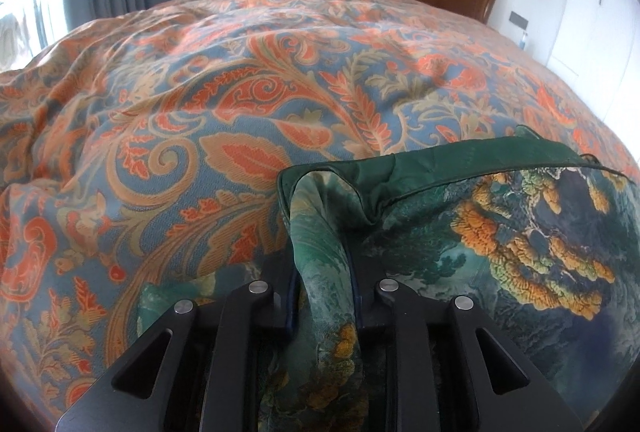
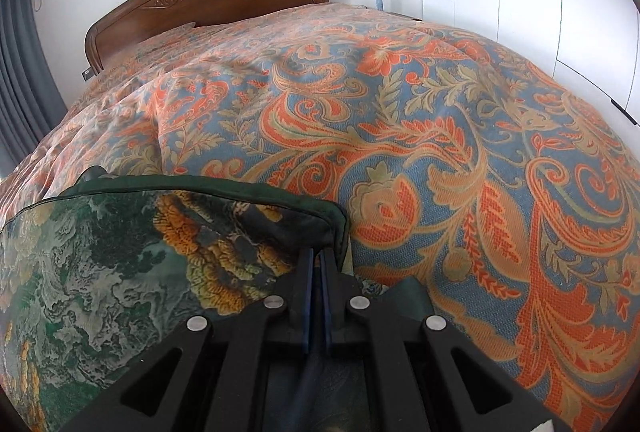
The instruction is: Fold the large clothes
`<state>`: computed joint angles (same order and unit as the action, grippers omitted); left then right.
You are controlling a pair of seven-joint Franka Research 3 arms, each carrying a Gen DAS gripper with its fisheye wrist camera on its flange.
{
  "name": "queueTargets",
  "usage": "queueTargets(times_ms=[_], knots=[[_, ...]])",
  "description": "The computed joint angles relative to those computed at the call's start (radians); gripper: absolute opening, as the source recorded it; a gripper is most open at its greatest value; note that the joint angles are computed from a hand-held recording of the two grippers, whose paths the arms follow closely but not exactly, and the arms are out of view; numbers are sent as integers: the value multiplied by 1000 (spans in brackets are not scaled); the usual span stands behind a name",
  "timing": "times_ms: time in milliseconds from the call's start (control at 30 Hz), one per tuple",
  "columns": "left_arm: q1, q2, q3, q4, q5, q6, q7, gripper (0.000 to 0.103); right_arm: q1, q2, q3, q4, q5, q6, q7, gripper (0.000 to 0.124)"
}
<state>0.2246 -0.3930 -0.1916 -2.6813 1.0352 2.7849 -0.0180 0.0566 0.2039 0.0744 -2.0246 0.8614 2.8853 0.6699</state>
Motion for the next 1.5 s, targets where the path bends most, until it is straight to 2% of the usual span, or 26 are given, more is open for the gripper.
queueTargets(times_ms=[33,100,167,200,300,367,400,433,467,533,667,733,833,900,1000,1167,1300,1500], knots=[[-11,-3,6,1,-22,-10,19,24,1,2,-1,2,-3,0,4,3],[-39,-18,24,-1,-97,-48,81,37,5,6,-2,7,-14,1,16,3],[-74,-43,46,0,-208,-122,163,67,11,1,-11,6,-48,-7,44,4],[-92,-61,67,-1,-268,-144,213,72,12,-1,-15,8,-63,-18,58,4],[-138,-159,136,-42,-430,-136,355,75,21,-16,-47,26,-166,-88,158,4],[-153,-258,145,-77,-494,-150,413,77,27,-45,-61,24,-226,-102,211,16],[-163,-328,133,-97,-511,-176,442,78,26,-65,-61,15,-236,-97,222,41],[-164,-365,114,-105,-520,-196,462,81,29,-98,-68,1,-188,-92,187,65],[-179,-424,84,-116,-528,-236,492,84,-3,-148,-40,-22,-69,-86,94,70],[-221,-502,23,-125,-545,-306,534,86,3,-234,-54,-68,87,-74,-36,72],[-363,-565,-90,-140,-590,-372,550,93,50,-450,-129,-234,148,-144,-202,73],[-409,-520,-128,-122,-604,-367,531,93,78,-549,-161,-337,137,-171,-276,75],[-439,-372,-158,-66,-616,-315,481,93,95,-668,-193,-488,85,-204,-309,75],[-412,-260,-185,-11,-580,-280,436,93,98,-734,-206,-582,65,-203,-296,75],[-368,-146,-203,68,-494,-279,377,93,119,-800,-232,-662,75,-173,-285,75],[-344,31,-161,223,-385,-316,367,95,186,-908,-334,-732,178,-143,-363,75],[-340,159,-91,349,-370,-339,402,95,217,-925,-382,-751,257,-134,-462,75],[-326,286,-23,478,-399,-342,376,97,146,-827,-377,-713,250,-243,-427,75]])
